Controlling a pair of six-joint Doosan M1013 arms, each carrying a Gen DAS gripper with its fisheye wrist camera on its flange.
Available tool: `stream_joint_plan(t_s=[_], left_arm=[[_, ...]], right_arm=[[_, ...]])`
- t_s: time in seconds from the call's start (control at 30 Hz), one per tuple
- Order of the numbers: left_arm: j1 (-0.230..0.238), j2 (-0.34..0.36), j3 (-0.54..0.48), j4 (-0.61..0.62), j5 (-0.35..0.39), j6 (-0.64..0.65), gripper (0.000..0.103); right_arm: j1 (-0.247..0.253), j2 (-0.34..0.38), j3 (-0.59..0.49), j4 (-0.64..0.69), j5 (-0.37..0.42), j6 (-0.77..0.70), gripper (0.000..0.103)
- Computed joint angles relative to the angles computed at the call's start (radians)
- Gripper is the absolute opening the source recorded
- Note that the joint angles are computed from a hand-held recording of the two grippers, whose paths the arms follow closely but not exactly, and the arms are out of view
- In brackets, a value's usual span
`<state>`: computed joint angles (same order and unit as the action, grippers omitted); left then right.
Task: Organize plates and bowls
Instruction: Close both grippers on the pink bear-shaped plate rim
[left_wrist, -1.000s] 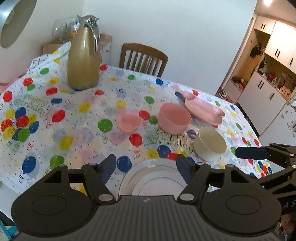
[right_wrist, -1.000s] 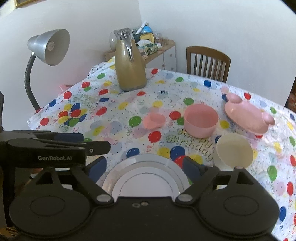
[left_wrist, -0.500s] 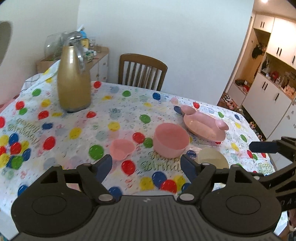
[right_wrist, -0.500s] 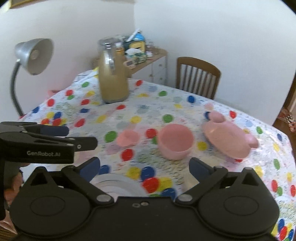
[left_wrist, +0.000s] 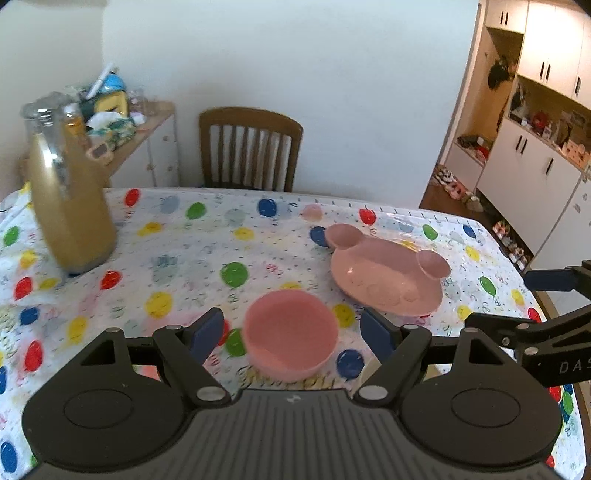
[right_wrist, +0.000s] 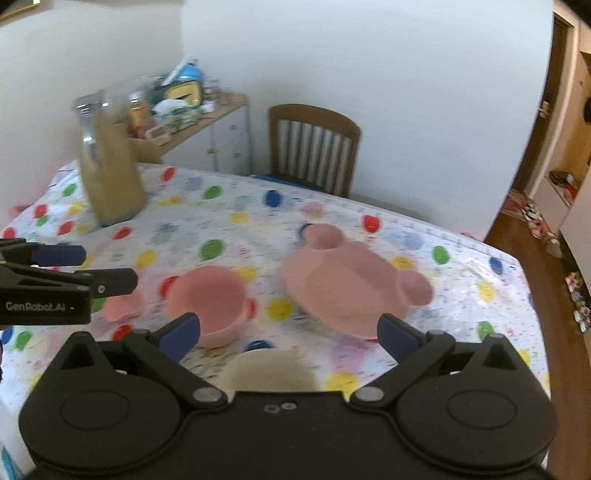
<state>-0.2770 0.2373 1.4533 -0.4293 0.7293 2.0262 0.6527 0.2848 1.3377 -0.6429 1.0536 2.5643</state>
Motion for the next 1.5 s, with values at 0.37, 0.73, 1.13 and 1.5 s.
stream_joint_plan(t_s=[0.37, 0.73, 1.13, 1.5], left_arm=[[-0.07, 0.148, -0.164, 0.098, 0.057, -0.067, 0.081], [-0.119, 0.303, -0.332, 0.197, 0.168, -0.157, 0.081], [-0.144, 0.394, -0.413, 0.254, 0.218, -0.228, 0.081], [-0.141, 0.433, -0.45, 0.241, 0.241, -0.274, 0.08]], right_arm=[[-0.111, -0.018, 0.07, 0.009, 0.004, 0.014, 0.103], [-0.21, -0.004, 0.132, 0.095, -0.028, 0.067, 0.096], [-0.277, 0.039, 0.142, 0.233, -0.089, 0.109, 0.076], [-0.298, 0.056, 0.141, 0.317, -0.146, 0.058, 0.05]])
